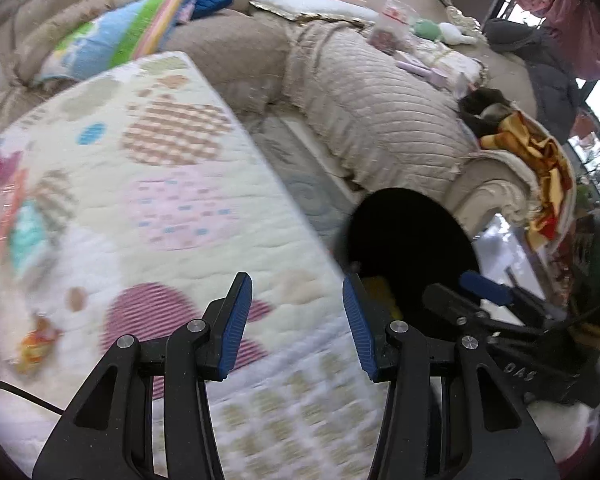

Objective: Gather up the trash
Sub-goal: 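Move both grippers back over the bed toward the remaining items, then grasp the orange snack wrapper with the left gripper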

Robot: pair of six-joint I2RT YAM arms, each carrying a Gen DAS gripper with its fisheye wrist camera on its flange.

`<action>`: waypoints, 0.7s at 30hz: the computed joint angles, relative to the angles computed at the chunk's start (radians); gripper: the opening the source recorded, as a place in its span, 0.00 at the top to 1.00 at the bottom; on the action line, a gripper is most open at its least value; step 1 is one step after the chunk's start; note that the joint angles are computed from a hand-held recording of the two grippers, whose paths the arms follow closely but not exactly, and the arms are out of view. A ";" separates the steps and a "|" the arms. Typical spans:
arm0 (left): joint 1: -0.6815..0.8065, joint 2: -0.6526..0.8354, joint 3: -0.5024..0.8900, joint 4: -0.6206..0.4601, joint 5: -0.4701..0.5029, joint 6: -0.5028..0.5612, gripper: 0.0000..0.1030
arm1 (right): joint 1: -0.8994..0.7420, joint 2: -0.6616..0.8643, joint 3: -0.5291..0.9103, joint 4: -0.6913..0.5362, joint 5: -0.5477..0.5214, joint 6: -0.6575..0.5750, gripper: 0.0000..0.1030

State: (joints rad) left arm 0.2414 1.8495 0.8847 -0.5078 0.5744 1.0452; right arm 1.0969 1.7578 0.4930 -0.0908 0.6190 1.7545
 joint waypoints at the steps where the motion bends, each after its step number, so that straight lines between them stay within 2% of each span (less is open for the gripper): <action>1: 0.027 0.010 0.016 0.002 -0.004 0.013 0.56 | -0.005 0.012 0.020 0.004 -0.004 -0.024 0.28; 10: 0.206 0.157 0.219 -0.037 -0.025 0.104 0.56 | -0.060 0.126 0.192 0.066 -0.053 -0.232 0.28; 16: 0.307 0.310 0.442 -0.128 -0.030 0.181 0.56 | -0.093 0.232 0.354 0.080 -0.107 -0.383 0.28; 21: 0.345 0.453 0.643 -0.205 -0.037 0.231 0.55 | -0.113 0.309 0.479 0.060 -0.145 -0.460 0.28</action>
